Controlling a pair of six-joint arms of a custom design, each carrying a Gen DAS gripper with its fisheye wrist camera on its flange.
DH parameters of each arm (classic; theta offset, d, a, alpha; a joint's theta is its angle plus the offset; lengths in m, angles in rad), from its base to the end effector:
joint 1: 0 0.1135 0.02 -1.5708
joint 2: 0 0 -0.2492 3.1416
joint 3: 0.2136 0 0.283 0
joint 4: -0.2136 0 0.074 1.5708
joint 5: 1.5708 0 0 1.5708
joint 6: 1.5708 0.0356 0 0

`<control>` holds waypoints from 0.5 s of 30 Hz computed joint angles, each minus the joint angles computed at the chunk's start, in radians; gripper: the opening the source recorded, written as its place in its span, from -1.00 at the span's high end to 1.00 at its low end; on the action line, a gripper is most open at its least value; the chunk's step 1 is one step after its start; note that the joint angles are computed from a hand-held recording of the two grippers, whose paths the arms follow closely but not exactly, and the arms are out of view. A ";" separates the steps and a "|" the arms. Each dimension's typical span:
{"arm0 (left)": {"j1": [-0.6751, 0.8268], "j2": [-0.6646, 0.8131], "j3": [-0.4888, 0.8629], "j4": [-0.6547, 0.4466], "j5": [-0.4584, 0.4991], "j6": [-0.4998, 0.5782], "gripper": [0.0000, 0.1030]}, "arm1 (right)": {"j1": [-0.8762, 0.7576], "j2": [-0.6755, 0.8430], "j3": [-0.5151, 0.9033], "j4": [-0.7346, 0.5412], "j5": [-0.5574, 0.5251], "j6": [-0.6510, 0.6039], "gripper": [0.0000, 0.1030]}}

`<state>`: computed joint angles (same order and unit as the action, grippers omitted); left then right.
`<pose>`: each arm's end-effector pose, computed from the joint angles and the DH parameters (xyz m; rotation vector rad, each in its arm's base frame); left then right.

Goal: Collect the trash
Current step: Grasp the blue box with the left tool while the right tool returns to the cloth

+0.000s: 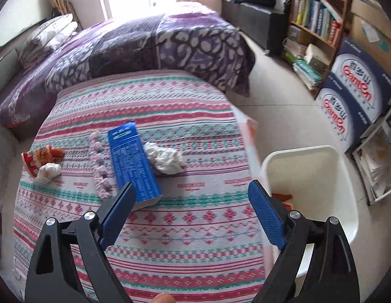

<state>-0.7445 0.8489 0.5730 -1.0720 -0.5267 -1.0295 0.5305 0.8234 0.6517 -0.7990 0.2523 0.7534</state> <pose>0.1305 -0.0959 0.1807 -0.4448 2.5507 0.2163 0.1724 0.0908 0.2186 0.3766 2.4807 0.2098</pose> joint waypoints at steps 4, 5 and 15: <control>0.296 -0.012 -0.082 0.079 0.095 0.185 -0.70 | 0.061 0.060 0.020 0.016 -0.004 0.039 -0.86; 0.364 -0.004 -0.097 0.109 0.123 0.232 -0.70 | 0.082 0.077 0.026 0.021 0.005 0.050 -0.86; 0.767 0.120 -0.165 0.281 0.416 0.553 -0.63 | 0.237 0.290 0.109 0.070 0.017 0.116 -0.86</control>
